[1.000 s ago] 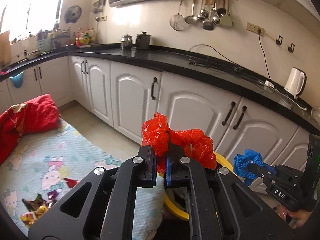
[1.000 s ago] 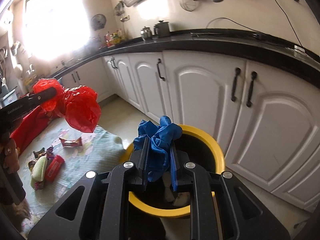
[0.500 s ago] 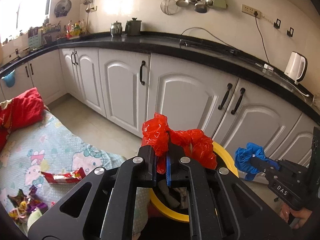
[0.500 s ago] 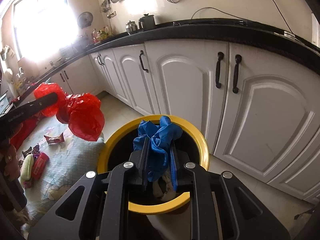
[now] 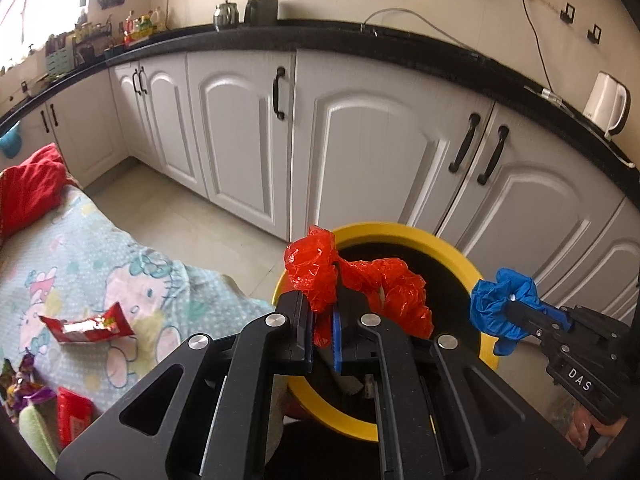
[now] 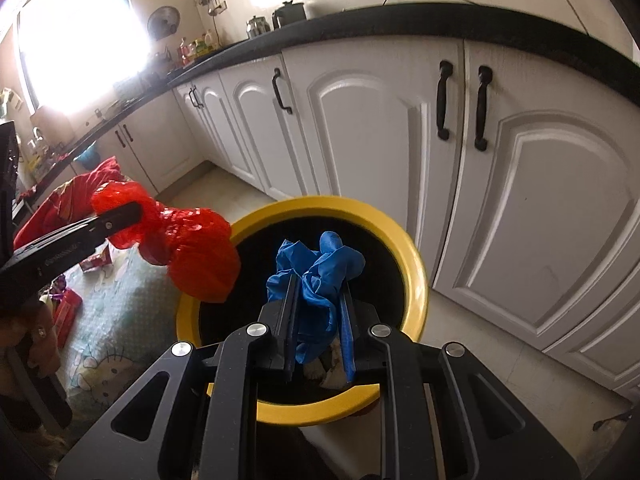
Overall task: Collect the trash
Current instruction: 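Carry the red bag and blue cloth over the bin and open both tools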
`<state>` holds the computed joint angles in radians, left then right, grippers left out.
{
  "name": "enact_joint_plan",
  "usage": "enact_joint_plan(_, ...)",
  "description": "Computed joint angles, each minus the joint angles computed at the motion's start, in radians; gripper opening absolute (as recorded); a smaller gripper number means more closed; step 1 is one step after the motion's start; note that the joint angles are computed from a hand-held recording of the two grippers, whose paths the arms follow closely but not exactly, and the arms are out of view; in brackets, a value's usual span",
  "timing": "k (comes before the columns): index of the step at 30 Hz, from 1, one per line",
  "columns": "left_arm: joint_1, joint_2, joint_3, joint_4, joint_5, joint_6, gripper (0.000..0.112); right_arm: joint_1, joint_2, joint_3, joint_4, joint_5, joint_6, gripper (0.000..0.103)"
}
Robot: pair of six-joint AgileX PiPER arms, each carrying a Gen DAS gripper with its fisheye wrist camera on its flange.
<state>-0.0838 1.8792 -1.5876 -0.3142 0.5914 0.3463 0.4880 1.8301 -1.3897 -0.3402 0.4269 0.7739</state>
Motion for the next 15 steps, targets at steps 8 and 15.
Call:
enact_joint_plan(8, -0.020, 0.046, -0.023, 0.043, 0.015, -0.035, 0.003, -0.010, 0.064, -0.032, 0.115, 0.007, -0.133, 0.018)
enact_joint_plan(15, -0.031, 0.072, -0.043, 0.066, 0.030, -0.054, 0.004, -0.009, 0.101, -0.042, 0.162, 0.007, -0.183, 0.020)
